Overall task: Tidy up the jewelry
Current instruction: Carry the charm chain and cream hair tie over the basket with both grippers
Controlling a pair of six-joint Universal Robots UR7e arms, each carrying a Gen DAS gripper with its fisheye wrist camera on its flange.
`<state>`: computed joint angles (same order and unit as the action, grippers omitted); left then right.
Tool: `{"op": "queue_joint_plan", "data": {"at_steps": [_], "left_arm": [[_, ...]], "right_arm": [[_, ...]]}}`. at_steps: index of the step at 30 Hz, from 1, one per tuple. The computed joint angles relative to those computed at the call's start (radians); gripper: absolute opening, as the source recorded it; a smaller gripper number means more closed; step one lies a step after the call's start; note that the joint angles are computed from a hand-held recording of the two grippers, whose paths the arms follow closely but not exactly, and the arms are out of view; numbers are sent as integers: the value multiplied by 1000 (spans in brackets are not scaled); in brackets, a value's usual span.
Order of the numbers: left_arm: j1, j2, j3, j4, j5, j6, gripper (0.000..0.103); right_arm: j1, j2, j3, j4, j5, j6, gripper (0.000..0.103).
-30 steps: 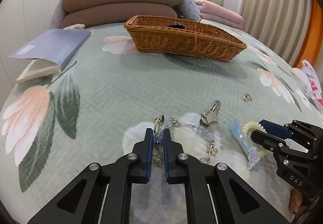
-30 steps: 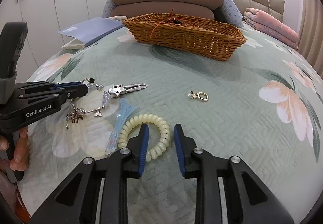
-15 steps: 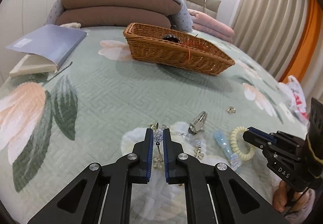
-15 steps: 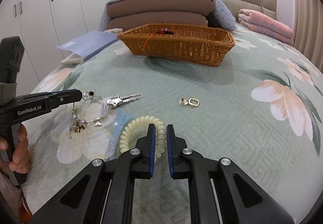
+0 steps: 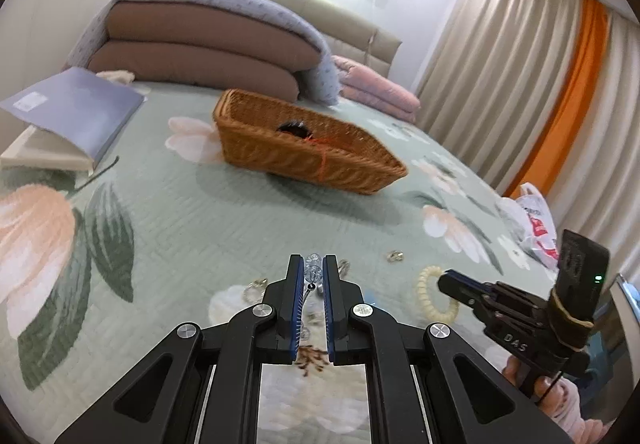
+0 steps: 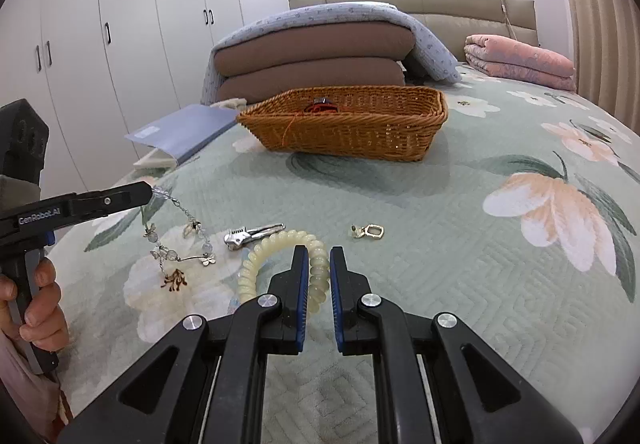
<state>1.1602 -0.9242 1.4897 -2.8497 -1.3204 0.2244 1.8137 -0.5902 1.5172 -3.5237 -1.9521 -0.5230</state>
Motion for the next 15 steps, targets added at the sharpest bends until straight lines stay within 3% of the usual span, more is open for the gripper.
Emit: {"op": "queue_joint_plan", "data": {"at_steps": [6, 15], "left_arm": [[-8, -25, 18, -28, -48, 28, 9], [-36, -21, -22, -2, -41, 55, 9]], "right_arm": [[-3, -7, 8, -11, 20, 13, 12], [6, -32, -7, 17, 45, 38, 12]]}}
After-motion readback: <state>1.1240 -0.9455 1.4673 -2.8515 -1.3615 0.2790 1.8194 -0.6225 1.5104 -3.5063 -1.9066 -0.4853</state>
